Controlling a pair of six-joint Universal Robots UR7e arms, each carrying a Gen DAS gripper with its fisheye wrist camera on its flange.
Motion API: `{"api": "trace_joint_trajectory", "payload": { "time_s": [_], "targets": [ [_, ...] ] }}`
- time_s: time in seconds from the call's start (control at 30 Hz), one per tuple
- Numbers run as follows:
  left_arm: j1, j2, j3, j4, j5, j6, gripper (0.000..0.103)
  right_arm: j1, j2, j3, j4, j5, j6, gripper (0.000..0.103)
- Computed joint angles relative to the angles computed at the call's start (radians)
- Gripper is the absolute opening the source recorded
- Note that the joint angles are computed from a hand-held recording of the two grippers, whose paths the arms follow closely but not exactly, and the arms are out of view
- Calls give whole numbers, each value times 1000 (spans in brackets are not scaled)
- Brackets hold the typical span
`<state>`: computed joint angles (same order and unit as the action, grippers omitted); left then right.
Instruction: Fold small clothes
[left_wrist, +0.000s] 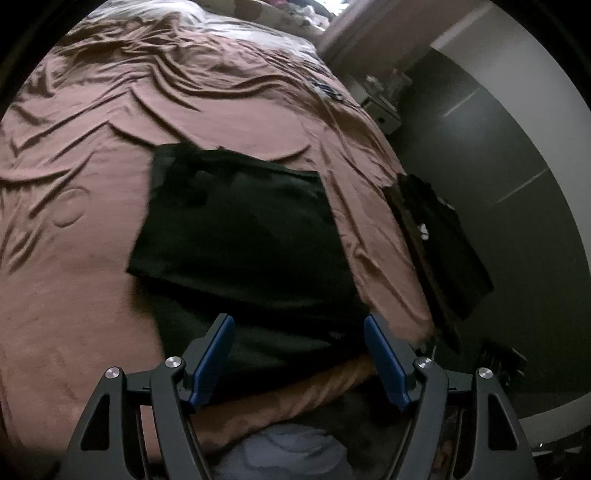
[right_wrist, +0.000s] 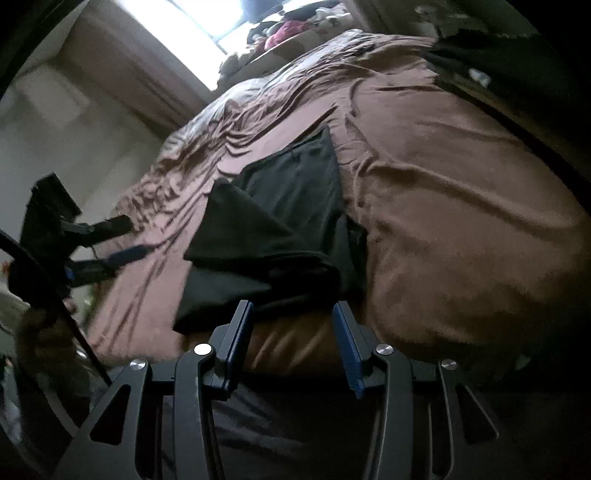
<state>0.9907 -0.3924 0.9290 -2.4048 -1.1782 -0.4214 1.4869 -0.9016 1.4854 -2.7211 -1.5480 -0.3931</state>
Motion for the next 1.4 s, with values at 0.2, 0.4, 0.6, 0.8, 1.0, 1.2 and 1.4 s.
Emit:
{"api": "trace_joint_trajectory", "payload": {
  "time_s": [0.2,0.4,0.6,0.8,1.0,1.2,1.4],
  "targets": [
    [34,-14,11,7,-10,-7,74,26,57,-86,47,-86,-56,42],
    [75,9,-20,29,-26,-32,74,39,101,-148,83,-114,-125,42],
    [105,38,-66,66,-28,-50,74,44,146,-206,113,-136,-165,39],
    [127,66,-114,101,-23,-60,74,47,177,-256,150,-154,-178,38],
    [143,96,-162,93,-5,-85,74,53,193,-268,134,-180,-195,6],
    [153,131,-225,122,35,-120,32,39,157,-223,102,-106,-162,4],
    [123,107,-189,52,116,-81,11,16,125,-186,108,-42,-120,3]
  ]
}}
